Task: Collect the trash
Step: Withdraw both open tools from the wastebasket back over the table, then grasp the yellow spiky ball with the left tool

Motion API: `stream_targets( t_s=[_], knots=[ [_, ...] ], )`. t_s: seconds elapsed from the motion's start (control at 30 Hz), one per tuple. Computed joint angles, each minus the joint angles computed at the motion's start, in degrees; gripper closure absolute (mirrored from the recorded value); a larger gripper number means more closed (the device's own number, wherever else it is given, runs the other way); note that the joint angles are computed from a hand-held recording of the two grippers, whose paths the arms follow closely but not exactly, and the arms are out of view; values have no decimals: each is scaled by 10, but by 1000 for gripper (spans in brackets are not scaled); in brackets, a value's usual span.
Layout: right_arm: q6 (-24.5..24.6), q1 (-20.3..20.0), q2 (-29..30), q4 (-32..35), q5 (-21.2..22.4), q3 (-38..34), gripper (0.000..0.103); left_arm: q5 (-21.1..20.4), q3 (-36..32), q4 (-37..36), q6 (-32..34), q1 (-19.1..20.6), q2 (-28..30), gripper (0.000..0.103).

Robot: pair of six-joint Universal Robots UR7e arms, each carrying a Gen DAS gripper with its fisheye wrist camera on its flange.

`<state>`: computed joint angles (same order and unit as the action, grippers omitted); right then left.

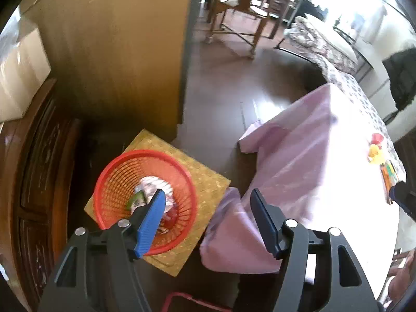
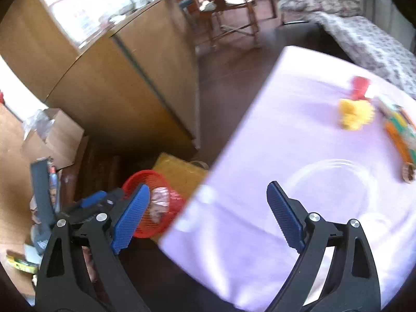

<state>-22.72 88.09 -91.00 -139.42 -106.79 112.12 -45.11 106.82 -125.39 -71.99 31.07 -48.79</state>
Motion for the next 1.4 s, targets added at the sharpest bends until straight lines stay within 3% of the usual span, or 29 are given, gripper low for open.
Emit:
stream_targets(
  t_s=[0.37,0.57,0.7,0.93,1.17,1.4],
  knots=[
    [-90,-126,-84,-56,40,1,11,-14,-127,-12,84,-14,114,35],
    [-69,-192,-92,-88,65,-14,10,-27,-220,24,147,-15,178,35],
    [-80,-208,-96,-93,76,-22,10,-20,-248,-7,167,-19,203,29],
    [-76,-231,-96,-72,81,-44,10,-42,-350,11,220,-19,274,29],
    [-43,-242,-90,-54,69,-56,10,-65,-456,42,250,-10,342,29],
    [-28,-246,-89,-50,71,-61,10,-67,-610,110,281,0,438,29]
  ],
)
